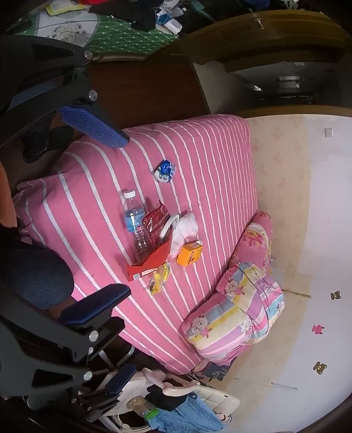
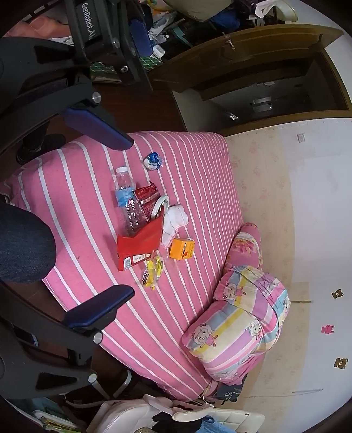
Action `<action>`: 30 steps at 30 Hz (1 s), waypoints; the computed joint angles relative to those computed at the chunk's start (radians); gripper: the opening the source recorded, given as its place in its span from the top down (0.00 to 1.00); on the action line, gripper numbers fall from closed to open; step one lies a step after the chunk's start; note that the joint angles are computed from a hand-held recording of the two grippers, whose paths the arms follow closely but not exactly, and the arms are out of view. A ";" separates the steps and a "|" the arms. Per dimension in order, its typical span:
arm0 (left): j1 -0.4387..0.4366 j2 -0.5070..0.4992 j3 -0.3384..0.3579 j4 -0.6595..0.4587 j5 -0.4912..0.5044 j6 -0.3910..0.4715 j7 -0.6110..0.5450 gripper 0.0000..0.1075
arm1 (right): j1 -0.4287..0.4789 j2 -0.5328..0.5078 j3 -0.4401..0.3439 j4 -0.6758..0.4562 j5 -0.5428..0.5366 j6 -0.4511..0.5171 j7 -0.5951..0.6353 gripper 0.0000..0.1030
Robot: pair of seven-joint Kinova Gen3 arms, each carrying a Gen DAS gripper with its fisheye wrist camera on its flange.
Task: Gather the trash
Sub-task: 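Hold both tools open and move toward the litter on the bed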
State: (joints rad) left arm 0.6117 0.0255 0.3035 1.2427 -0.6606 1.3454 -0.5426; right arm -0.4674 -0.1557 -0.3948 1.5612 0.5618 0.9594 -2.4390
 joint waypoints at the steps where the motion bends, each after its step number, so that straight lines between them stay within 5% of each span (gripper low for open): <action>1: -0.001 0.000 -0.001 0.000 0.002 -0.001 -0.001 0.09 | -0.001 0.001 0.000 -0.002 -0.002 0.003 0.002 0.04; 30: -0.038 -0.045 0.035 0.034 0.016 -0.061 -0.024 0.09 | 0.019 -0.022 -0.005 0.006 -0.018 -0.011 0.011 0.04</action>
State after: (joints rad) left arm 0.5737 -0.0191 0.3389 1.2762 -0.6450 1.2847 -0.5666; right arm -0.4486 -0.1773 -0.3997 1.5672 0.5436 0.9483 -2.4280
